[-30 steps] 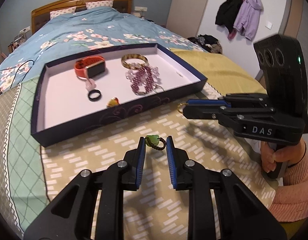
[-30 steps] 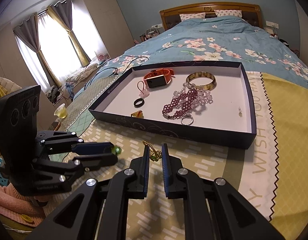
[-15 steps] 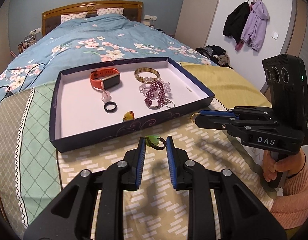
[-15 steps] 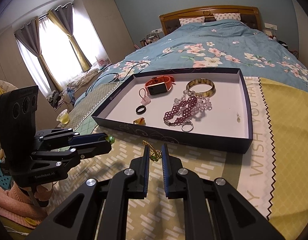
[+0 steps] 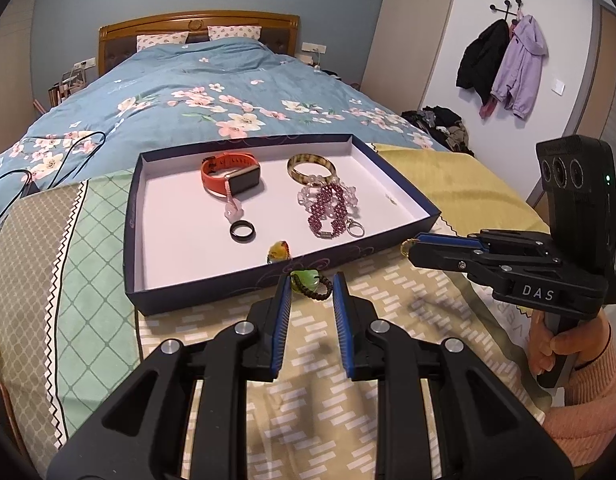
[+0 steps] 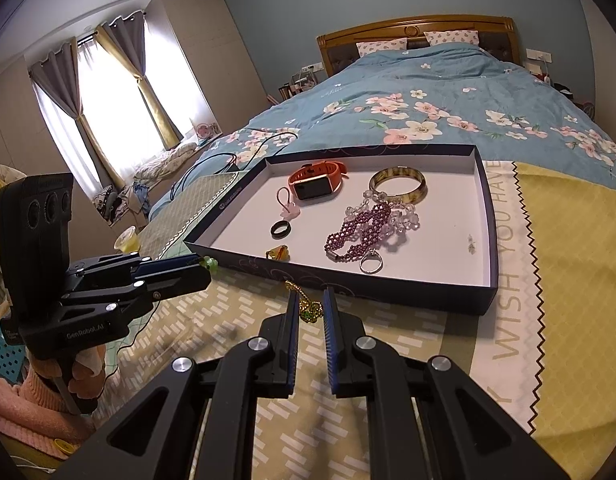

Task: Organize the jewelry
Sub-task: 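Carry the green ring and gold ring over the box with both tools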

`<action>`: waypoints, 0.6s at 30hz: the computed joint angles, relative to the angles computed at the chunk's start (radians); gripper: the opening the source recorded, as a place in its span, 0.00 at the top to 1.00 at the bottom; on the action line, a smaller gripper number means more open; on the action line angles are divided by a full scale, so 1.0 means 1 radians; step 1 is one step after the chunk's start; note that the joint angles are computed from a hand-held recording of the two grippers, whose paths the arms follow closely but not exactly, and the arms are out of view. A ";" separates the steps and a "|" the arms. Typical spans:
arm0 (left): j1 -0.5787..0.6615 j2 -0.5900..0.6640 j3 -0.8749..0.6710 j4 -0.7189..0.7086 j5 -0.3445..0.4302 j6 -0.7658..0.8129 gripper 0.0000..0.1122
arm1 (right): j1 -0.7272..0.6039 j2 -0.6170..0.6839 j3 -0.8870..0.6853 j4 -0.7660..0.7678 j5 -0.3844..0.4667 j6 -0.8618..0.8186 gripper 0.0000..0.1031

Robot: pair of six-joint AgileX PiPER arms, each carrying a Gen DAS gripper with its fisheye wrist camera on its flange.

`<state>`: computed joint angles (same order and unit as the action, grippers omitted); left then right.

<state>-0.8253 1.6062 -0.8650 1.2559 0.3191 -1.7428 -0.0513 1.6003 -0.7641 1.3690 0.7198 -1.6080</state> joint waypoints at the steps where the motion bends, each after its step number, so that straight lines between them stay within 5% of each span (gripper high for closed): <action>1: -0.001 -0.003 0.001 0.003 0.005 -0.005 0.81 | -0.001 0.000 -0.002 0.001 0.001 0.000 0.90; 18: 0.022 -0.005 -0.036 -0.001 0.026 0.025 0.81 | 0.004 -0.008 -0.046 0.004 -0.010 0.012 0.90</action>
